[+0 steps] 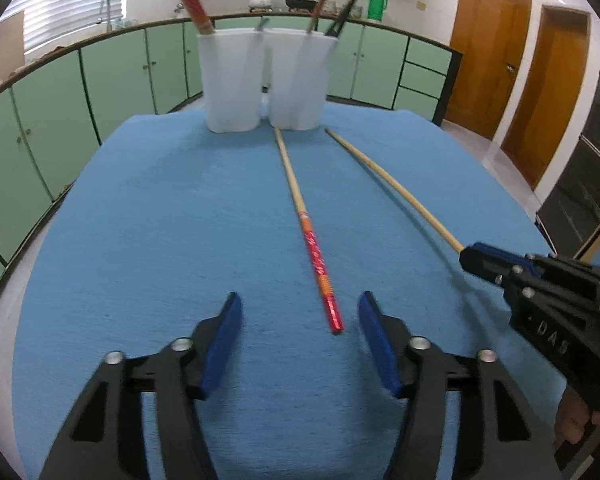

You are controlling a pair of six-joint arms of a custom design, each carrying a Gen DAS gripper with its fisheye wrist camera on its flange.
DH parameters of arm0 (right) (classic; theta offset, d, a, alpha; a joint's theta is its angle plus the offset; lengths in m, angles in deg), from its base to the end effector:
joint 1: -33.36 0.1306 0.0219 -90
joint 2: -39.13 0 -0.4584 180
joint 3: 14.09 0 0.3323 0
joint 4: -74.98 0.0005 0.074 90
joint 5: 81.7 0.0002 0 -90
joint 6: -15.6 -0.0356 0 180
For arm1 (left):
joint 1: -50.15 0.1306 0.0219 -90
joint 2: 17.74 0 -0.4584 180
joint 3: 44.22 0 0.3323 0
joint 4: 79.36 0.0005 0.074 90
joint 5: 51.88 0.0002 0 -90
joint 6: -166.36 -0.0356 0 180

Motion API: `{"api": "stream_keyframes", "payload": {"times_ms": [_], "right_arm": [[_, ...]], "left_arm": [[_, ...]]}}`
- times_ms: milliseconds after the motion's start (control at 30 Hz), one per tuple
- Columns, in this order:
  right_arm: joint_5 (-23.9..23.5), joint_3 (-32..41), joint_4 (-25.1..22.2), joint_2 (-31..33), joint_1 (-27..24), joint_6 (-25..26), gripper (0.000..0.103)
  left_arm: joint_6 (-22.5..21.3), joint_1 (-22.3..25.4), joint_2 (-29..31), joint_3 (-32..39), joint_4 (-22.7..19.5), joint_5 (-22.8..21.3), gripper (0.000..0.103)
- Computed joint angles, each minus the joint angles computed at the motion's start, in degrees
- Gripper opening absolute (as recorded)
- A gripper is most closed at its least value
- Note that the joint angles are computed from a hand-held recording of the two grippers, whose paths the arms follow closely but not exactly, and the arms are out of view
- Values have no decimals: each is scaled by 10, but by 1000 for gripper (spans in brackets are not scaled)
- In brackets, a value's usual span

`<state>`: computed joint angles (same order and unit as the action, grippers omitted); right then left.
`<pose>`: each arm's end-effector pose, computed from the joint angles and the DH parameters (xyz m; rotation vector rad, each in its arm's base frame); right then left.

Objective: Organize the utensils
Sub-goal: 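Grasp a plain wooden chopstick with the right tool while left tool grasps a red-patterned one, then lift both chopsticks and insert them upright into the white holder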

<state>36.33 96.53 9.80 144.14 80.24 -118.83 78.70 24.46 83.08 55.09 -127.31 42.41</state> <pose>0.3711 0.3711 0.5148 0.1130 2.4338 0.0487 0.4593 -0.2244 0.4887 0.5300 2.3973 -0.3088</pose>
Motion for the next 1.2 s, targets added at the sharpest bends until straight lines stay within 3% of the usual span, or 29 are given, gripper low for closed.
{"api": "stream_keyframes", "payload": {"times_ms": [100,167,333,633,1200], "right_arm": [[-2,-11,7,-10,-5,-7,7],[-1,-16,10,-13,-6,-9,7],[-4,-26,19,-20,-8,-15,6],[-5,-25,22,-21,-7,-12,6],[64,54,4,-30,4,49,6]], "left_arm": [[0,-4,7,7,-11,-4,42],[2,-6,8,8,-12,-9,28],[0,-6,10,9,-14,-12,7],[6,-3,1,4,-6,-11,6],[-28,11,-56,60,24,1,6]]}}
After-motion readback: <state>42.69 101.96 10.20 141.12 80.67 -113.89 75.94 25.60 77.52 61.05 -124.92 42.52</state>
